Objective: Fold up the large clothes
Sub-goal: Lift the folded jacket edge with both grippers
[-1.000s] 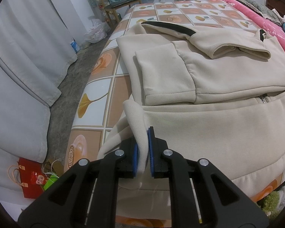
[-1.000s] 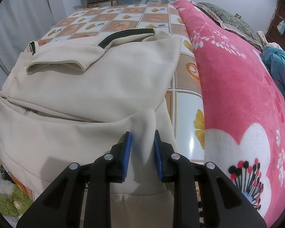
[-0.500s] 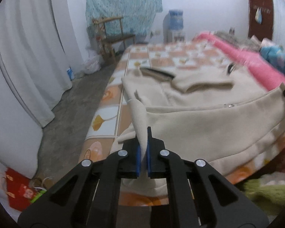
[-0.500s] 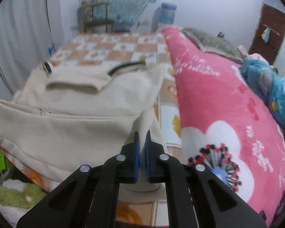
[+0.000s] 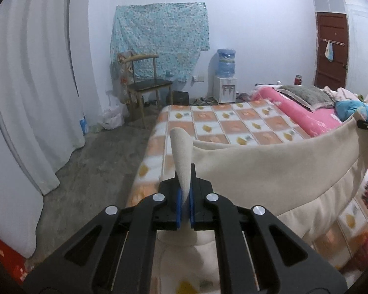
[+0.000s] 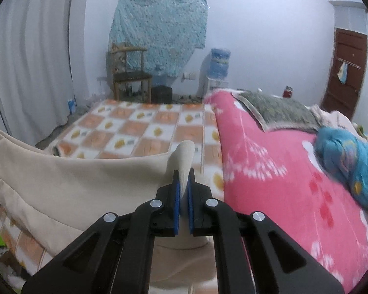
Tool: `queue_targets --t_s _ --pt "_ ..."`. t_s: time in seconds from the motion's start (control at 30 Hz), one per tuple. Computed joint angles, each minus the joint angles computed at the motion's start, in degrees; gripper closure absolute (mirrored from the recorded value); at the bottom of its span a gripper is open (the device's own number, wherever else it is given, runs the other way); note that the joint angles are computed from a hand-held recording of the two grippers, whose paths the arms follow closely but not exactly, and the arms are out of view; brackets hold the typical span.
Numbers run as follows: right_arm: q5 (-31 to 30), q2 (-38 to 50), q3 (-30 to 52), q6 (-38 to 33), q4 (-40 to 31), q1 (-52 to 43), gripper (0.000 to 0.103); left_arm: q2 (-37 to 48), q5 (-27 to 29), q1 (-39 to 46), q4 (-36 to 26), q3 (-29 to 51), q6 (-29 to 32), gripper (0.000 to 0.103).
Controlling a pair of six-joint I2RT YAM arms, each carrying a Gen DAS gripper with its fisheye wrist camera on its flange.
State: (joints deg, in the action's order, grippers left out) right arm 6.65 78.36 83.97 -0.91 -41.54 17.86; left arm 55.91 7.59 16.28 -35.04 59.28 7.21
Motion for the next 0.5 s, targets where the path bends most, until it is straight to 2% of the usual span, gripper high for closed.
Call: queue_targets --t_s 0.13,0.2,0.27,0.33,0.4,0.5 --pt "-2.36 13.15 8.30 0.12 2.81 -1.51 0.097 15.88 -2.90 -2.82 6.51 5.64 -0.93 0.098" --pt "-3.92 20.08 11.46 1.24 3.51 -2.33 0.097 24.10 -4.74 -3.51 9.81 7.39 -1.70 0.093" --pt "-4.68 27.99 15.51 2.94 1.81 -3.24 0.090 33.52 -6.65 -3.65 9.37 10.77 -2.04 0.082" --pt "-4.14 35.05 19.83 4.75 -2.26 -4.19 0.090 38.70 -10.02 -3.41 8.06 12.64 -2.41 0.079" --pt "-6.10 34.67 17.54 6.27 -1.16 -5.55 0.090 39.23 -7.56 -1.06 7.90 12.60 -3.82 0.079" --pt "-7.96 27.87 11.36 7.56 1.96 -6.58 0.089 33.16 -1.78 1.79 8.99 9.71 -4.19 0.079"
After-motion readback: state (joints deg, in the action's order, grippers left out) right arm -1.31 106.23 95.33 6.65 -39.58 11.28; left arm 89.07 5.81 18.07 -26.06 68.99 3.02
